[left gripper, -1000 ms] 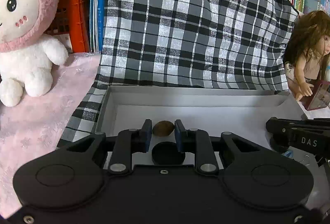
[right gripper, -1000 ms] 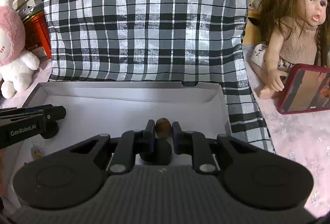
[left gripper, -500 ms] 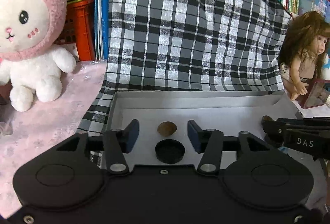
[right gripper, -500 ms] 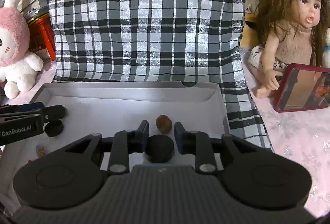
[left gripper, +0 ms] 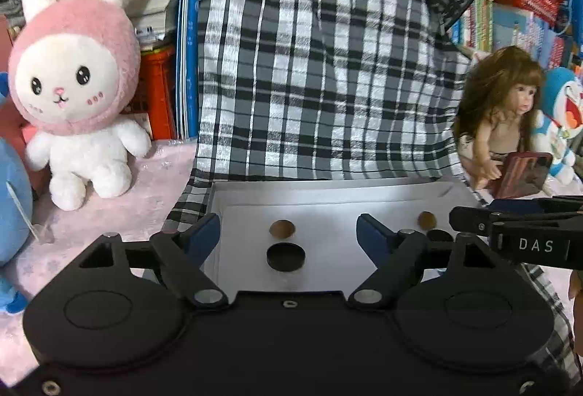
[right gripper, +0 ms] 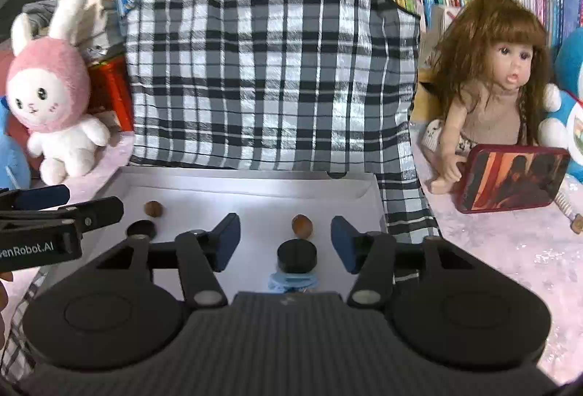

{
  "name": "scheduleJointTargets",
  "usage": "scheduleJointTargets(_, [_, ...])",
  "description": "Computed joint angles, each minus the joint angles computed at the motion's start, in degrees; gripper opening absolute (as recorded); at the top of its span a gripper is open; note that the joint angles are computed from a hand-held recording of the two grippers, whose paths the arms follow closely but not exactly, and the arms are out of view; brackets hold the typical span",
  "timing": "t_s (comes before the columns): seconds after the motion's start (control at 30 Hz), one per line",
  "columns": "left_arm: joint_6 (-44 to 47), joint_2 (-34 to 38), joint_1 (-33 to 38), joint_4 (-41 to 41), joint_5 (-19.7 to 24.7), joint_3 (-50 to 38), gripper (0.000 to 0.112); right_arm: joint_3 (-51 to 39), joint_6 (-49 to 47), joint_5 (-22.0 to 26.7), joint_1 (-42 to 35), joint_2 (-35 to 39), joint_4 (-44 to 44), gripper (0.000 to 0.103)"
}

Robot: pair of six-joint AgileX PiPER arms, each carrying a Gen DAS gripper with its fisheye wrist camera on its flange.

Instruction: Organize rigid objects

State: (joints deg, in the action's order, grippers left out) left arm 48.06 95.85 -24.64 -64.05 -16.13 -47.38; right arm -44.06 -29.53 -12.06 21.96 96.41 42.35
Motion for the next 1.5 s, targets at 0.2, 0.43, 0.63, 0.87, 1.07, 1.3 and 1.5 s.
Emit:
scheduleJointTargets(0.2, [-2.3, -6.1, -4.8, 1.9, -5.1, 7.1, 0.085, 6.1, -3.1, -4.2, 3.7, -5.8, 3.8, 0.078])
scheduleJointTargets(0.43, [-5.1, -12.5, -11.3, 3.9, -11.3, 15.7, 0.086, 13.9, -3.1, -10.1, 8.5, -11.6, 5.6, 0.081])
scheduleJointTargets(0.63, [-6.4, -16.5, -16.5, 0.5, -15.7, 21.4, 0.086, 20.8, -0.9, -17.0, 14.5, -15.1, 7.8, 0.084])
scheduleJointTargets(0.87, [-13.2, -16.3, -23.4, -0.2, -24.0, 27.2, 0.087, 26.3, 1.2, -24.0, 21.5, -15.8, 11.3, 0.085])
scheduleJointTargets(1.07, [-17.7, -13.6, -29.1, -1.8, -29.8, 30.1, 0.087, 30.0, 5.3, -28.4, 26.7, -14.9, 13.3, 0.085])
scheduleJointTargets(1.3, [-26.1, -7.6, -31.4, -1.5, -30.5, 31.6, 0.088, 33.6, 11.6, -33.1, 32.3, -9.9, 14.2, 0.091])
scheduleJointTargets(1.5, [-32.9, -0.4, -30.8, 0.2, -30.9, 31.3, 0.088, 34.5, 17.7, -36.8, 34.6, -1.8, 13.0, 0.095])
